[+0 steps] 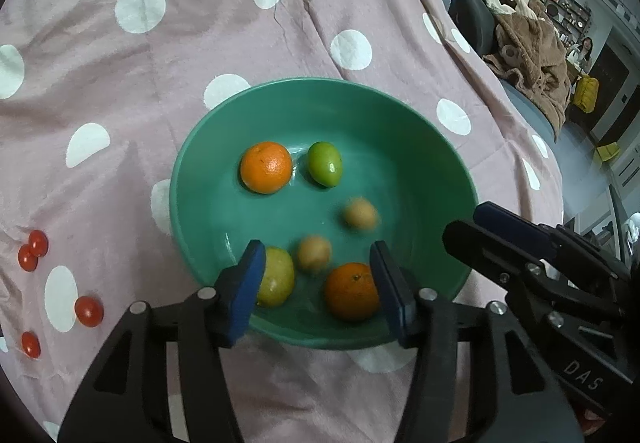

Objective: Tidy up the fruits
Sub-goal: 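Open both tools to drop the yellow fruits into the bowl, then move both open tools away from the bowl toward the cherry tomatoes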

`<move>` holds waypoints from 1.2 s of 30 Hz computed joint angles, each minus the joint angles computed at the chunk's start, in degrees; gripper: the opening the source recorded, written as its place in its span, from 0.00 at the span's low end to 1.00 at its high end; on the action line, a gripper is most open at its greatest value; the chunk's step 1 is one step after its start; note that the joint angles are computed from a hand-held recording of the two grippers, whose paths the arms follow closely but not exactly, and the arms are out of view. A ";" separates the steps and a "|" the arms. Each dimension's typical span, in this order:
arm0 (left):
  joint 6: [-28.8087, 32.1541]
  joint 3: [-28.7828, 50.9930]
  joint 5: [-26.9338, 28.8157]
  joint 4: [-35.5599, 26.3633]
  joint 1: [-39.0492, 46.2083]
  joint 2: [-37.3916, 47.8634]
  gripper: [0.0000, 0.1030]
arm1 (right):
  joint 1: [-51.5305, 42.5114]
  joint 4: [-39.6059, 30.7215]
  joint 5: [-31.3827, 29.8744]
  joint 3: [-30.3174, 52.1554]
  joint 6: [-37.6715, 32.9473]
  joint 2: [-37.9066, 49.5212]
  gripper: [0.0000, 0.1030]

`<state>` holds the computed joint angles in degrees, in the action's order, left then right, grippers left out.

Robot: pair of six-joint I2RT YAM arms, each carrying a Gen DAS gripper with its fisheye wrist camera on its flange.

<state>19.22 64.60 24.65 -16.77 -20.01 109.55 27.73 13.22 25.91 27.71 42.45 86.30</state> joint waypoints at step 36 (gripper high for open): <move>22.13 -13.67 15.95 -14.91 46.73 -12.38 0.83 | 24.18 -8.64 5.25 11.79 5.72 6.83 0.40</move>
